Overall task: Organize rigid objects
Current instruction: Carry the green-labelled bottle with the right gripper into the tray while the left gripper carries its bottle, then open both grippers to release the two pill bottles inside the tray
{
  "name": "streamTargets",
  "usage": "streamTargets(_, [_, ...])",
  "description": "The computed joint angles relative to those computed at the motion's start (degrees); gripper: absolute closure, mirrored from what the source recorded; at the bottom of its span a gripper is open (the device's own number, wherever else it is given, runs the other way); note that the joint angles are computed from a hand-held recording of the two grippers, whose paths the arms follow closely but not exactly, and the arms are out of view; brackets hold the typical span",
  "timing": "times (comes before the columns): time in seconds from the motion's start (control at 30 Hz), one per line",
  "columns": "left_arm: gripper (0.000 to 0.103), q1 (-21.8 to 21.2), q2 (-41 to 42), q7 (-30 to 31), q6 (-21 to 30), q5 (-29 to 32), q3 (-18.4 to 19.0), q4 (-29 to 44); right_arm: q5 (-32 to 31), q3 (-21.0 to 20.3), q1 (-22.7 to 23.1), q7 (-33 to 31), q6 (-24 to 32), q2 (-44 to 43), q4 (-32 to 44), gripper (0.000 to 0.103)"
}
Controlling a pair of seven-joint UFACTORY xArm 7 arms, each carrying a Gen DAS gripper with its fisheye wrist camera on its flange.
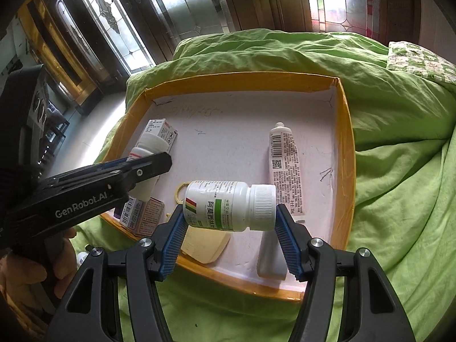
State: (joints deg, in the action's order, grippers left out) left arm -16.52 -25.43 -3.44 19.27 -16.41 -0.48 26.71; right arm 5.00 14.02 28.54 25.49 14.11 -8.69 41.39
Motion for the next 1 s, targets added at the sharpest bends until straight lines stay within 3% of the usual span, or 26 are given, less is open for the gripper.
streamTargets(0.23, [0.069,0.12,5.93,0.91,-2.31,-0.65,0.21,2.29,-3.1,0.35,-0.92,1.66,-0.34,4.81,3.18,0.048])
streamTargets(0.57, [0.069,1.44,7.56,0.26,-3.98,0.54,-1.22,1.97,-7.16,0.21,-0.75,4.2,-0.99,7.73,4.85,0.05])
streamTargets(0.67, [0.069,2.04,7.87,-0.89,-3.65,1.67,-1.72,2.28,-10.89,0.19,-0.92,6.85,-0.93,7.93,4.99,0.05])
streamTargets(0.77, [0.069,0.3,7.59,0.79,-2.46,-1.33,0.49,2.66,-13.47,0.14,-1.0,8.82,-1.44,7.83,4.73,0.05])
streamTargets(0.9, [0.069,0.34,5.48,2.4,-0.04,-3.49,1.36,2.77,-14.61,0.17,-1.39,9.97,-3.78,6.34,2.85,0.037])
streamTargets(1.0, [0.062,1.22,1.45,2.31,1.77,-3.19,1.11,1.6,-11.17,0.03,-1.04,8.04,-5.17,4.21,1.12,0.035])
